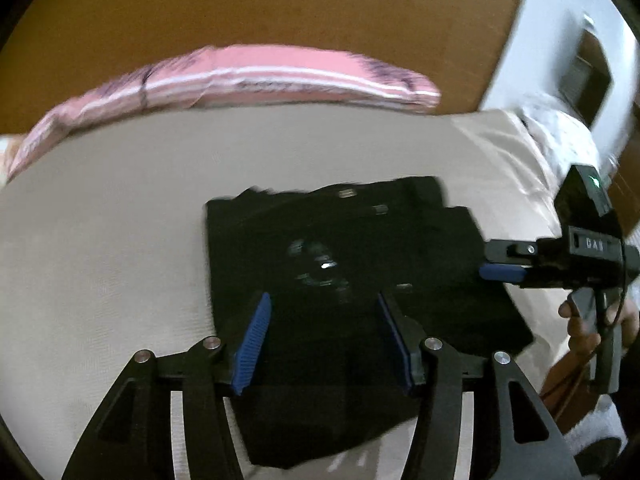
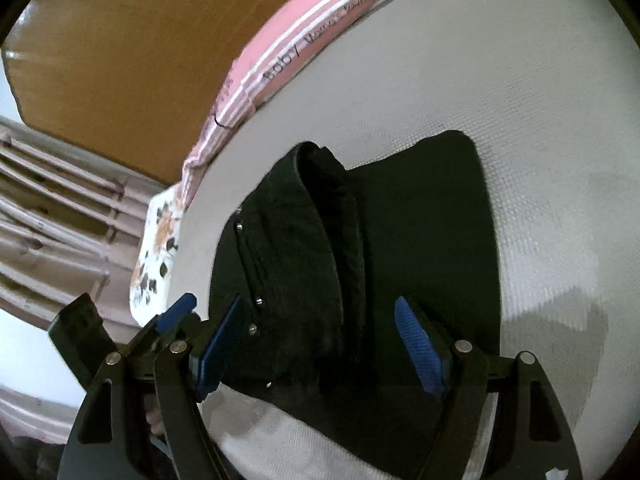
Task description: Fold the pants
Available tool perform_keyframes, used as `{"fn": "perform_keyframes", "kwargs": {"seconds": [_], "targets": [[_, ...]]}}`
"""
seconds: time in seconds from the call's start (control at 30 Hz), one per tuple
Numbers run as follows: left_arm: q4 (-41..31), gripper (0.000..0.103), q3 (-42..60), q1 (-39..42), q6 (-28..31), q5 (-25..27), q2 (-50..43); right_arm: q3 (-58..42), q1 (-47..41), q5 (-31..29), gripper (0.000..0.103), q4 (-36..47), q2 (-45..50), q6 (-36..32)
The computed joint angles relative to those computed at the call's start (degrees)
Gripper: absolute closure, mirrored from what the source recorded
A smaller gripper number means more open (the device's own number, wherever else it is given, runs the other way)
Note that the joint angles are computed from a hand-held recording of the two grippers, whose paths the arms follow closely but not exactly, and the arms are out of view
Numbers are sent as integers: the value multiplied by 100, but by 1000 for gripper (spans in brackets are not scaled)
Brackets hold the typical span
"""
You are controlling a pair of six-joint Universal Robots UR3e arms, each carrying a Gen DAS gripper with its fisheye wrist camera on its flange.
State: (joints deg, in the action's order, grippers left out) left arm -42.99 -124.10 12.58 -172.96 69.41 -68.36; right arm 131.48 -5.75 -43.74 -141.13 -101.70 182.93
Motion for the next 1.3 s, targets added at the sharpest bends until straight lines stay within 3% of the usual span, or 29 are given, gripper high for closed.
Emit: {"fn": "perform_keyframes", "kwargs": {"seconds": [0.07, 0.27, 0.5, 0.6, 0.73, 0.87, 1.07, 1.13, 1.3], "targets": [[-68, 48, -54, 110, 57, -8, -101, -223, 145, -156, 27, -140, 384, 44], [352, 48, -294, -219, 101, 219, -452, -368, 2, 275, 33, -486, 999, -201], [679, 44, -486, -289, 76, 218, -604, -931, 169, 413, 37, -282, 1593, -678], [734, 42, -521, -276, 85, 177, -623, -1168, 394, 282, 46, -417, 1827, -675], [838, 39, -475, -335, 48, 217, -752, -1348, 579, 325, 64, -661, 2203, -503], [691, 38, -305, -362, -5, 252, -806, -1312, 632, 528, 75, -1029, 2467, -185], [389, 37, 138, -593, -226, 576, -1017, -1188, 824, 118, 79, -1620, 2437, 491], [305, 37, 257, -658, -300, 671, -1071, -1258, 975, -187, 78, -1624, 2366, 549], [209, 37, 416, -776, -451, 834, -1191, -1385, 1002, -278, 78, -1405, 2357, 794]]}}
